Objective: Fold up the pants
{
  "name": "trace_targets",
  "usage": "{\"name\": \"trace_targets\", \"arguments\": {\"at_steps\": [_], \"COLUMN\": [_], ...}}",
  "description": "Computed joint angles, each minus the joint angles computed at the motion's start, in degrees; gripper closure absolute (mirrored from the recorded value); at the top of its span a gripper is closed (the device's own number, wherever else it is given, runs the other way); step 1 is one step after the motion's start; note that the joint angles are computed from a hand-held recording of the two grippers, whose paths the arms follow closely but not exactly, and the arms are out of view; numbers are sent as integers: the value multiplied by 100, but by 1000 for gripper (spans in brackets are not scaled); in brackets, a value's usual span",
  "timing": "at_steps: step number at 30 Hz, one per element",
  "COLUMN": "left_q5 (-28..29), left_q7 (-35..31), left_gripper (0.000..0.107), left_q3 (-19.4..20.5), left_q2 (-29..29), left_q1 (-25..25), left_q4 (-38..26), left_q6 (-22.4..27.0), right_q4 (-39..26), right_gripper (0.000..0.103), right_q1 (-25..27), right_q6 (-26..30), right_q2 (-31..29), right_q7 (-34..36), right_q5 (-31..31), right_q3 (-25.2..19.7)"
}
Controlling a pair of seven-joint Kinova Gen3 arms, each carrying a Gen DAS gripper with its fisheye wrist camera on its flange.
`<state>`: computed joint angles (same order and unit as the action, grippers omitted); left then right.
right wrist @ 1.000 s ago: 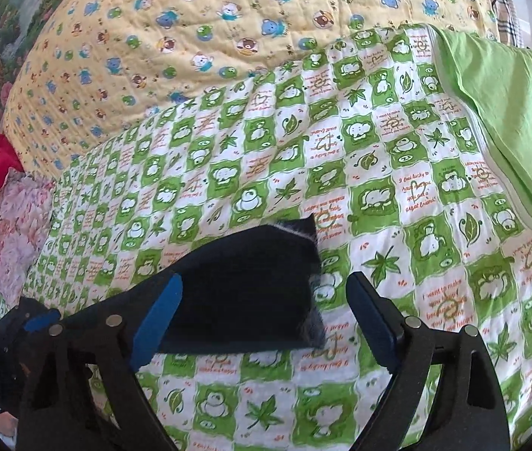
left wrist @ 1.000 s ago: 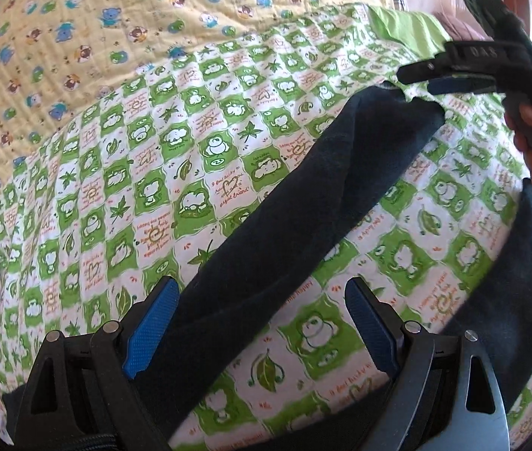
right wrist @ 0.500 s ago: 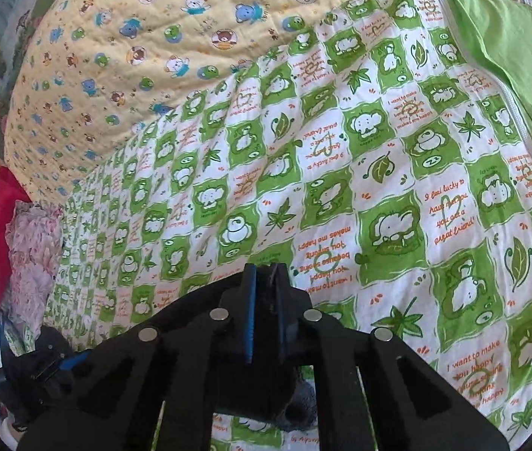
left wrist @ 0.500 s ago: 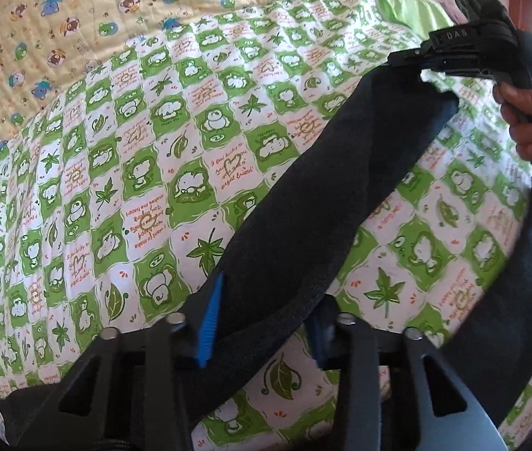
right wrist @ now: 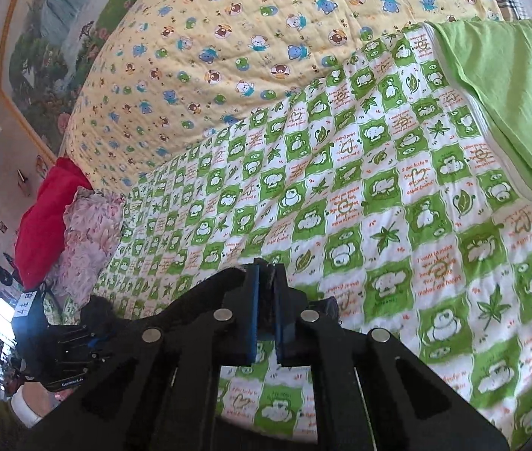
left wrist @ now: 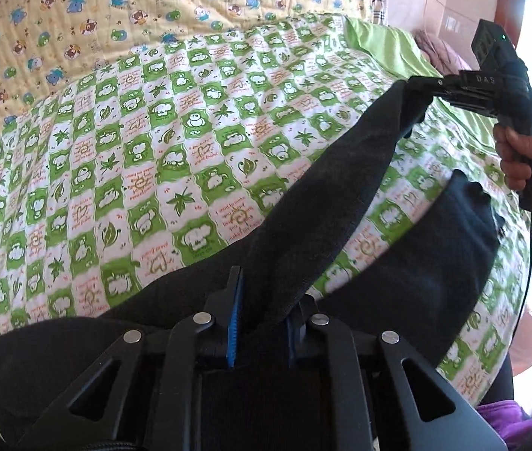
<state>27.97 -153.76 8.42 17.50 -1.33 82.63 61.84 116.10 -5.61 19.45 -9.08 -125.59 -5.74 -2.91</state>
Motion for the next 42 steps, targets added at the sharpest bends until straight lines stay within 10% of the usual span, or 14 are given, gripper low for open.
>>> {"name": "trace_targets", "arguments": {"at_steps": [31, 39, 42], "left_q5": [973, 950, 1026], "left_q7": [-1954, -2043, -2140], "left_gripper": [92, 90, 74], "left_q3": [-721, -663, -653], "left_q2": [-1363, -1190, -1146], "left_q1": [-478, -406, -421], "left_q4": [2031, 2346, 2446], "left_q6": [148, -228, -284], "right_q4": [1392, 1330, 1356], "right_gripper": [96, 96, 95], "right_q1": [706, 950, 986], "right_q6": [451, 1065, 1142], "right_q2": [-2242, -1901, -1867], "right_q7": [-1382, -1884, -2230], "right_q5": [712, 995, 1186], "right_q3": [-2172, -2697, -2854]}}
